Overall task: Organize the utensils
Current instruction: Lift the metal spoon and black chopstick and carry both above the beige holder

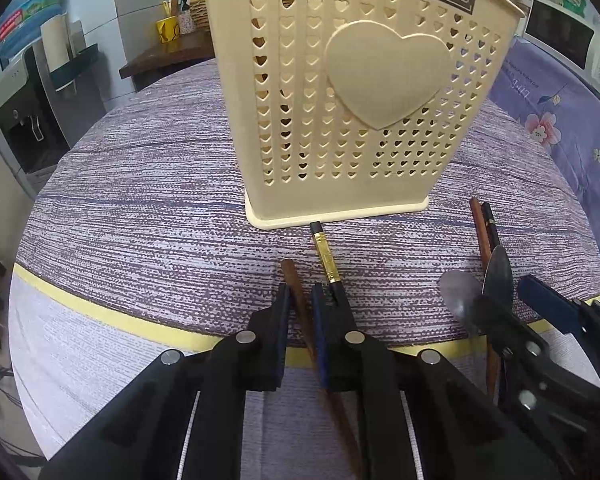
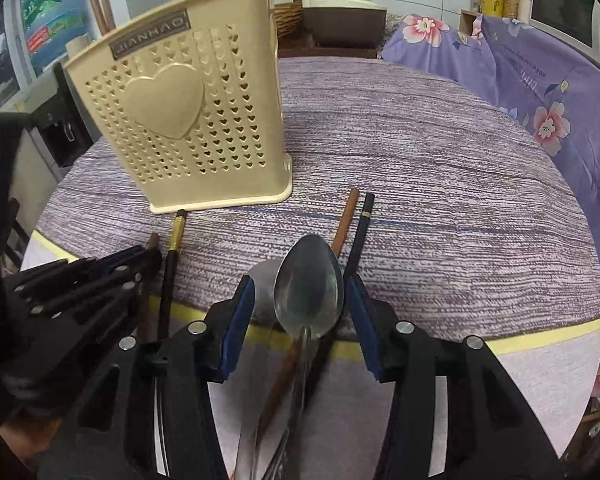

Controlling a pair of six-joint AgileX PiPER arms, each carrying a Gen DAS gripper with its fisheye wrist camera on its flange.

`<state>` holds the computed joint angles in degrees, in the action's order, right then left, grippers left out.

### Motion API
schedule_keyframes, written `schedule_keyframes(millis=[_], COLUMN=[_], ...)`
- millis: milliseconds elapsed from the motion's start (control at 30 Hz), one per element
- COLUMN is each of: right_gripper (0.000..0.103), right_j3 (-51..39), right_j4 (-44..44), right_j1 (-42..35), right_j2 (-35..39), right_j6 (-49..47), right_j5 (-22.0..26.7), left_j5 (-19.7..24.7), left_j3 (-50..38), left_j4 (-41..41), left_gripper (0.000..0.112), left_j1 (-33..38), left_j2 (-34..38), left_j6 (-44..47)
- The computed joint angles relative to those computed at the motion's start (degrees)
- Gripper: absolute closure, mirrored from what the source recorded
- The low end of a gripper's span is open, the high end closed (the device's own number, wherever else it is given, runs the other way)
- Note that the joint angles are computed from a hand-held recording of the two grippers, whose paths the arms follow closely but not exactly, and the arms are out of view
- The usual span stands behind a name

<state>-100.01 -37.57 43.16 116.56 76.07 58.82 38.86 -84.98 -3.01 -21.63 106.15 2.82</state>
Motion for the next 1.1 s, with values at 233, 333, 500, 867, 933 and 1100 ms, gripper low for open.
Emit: schedule_keyframes(millis=[233,333,500,867,933,1100], right_gripper=[0.065,0.065,0.065,0.065,0.065,0.066], right_j3=[0.2,1.9,5.9,17.4,19.1,20.8], right_j4=[0.7,0.9,-0.6,-10.8,-12.4,-15.3], right_j1=[-1.2,-1.4,-1.6,3.4,4.5,8.4], right_j2=[0.5,-0.5,-2.9,-15.3,-17.9,-22.3], right_j6=[0.0,0.6,3.6,14.8,15.9,16.7], right_j5=[-2.5,-4.3,-8.1,-9.1,-8.1,-3.4], left_j5=[0.0,-0.3,-1.0,0.1,0.1,1.4], left_j3=[-0.6,-0.5,0.3,0.8,2.0,4.5], left_j4=[0.2,-0.1,-0.9,-11.5,-14.8,-23.7], left_gripper=[0.1,0.1,0.1,0.104,0.104,0.104], left_j1=[-0.1,-0.1,0.2,4.1,5.1,7.9], left_j2=[0.4,0.4,0.0,-1.6,-3.6,-10.5], left_j6=[-0.4,-0.1,0.5,9.0,11.9,20.6])
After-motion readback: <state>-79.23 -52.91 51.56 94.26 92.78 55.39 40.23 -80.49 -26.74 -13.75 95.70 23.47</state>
